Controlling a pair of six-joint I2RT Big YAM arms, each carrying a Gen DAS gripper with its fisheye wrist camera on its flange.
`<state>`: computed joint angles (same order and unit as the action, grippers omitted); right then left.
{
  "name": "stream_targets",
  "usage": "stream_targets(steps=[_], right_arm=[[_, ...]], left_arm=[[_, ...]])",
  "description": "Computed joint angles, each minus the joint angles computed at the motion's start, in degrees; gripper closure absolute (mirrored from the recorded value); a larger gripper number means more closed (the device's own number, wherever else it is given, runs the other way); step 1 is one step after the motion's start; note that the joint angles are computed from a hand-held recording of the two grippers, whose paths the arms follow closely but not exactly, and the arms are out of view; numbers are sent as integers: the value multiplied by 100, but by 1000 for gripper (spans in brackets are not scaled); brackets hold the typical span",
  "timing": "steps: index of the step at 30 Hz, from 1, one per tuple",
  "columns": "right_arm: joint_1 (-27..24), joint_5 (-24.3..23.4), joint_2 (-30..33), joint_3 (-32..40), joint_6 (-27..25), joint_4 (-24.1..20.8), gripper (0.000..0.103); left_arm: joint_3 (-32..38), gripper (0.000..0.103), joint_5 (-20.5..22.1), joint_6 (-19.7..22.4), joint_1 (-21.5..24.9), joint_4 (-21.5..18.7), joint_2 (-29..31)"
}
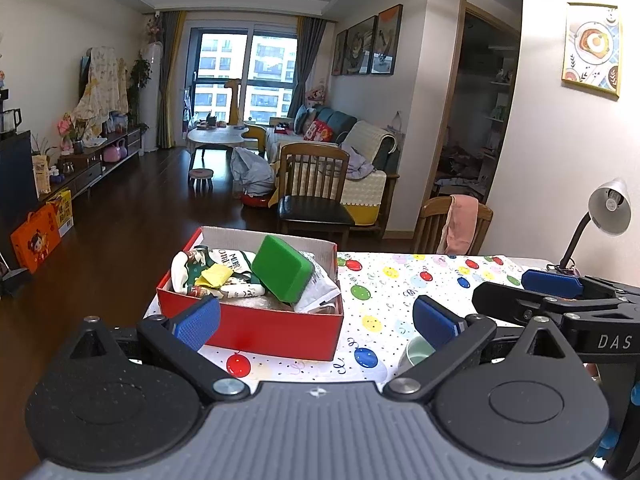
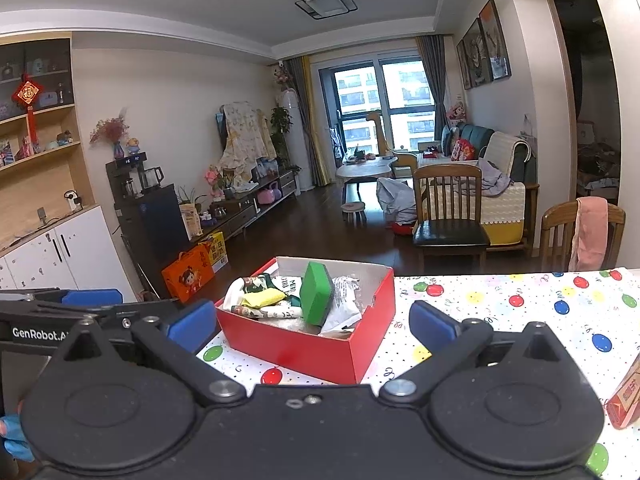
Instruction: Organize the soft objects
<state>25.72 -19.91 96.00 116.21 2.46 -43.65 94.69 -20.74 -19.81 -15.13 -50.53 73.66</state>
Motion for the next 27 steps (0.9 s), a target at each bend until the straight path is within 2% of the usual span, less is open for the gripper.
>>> stream_targets(steps=[18, 27], right_arm=[[62, 221, 119, 261, -14, -80, 0], [48, 304, 118, 275, 17, -78, 0]], left_arm=[[-108, 0, 32, 169, -17, 261, -40], [-47, 0, 141, 197, 6, 249, 2]])
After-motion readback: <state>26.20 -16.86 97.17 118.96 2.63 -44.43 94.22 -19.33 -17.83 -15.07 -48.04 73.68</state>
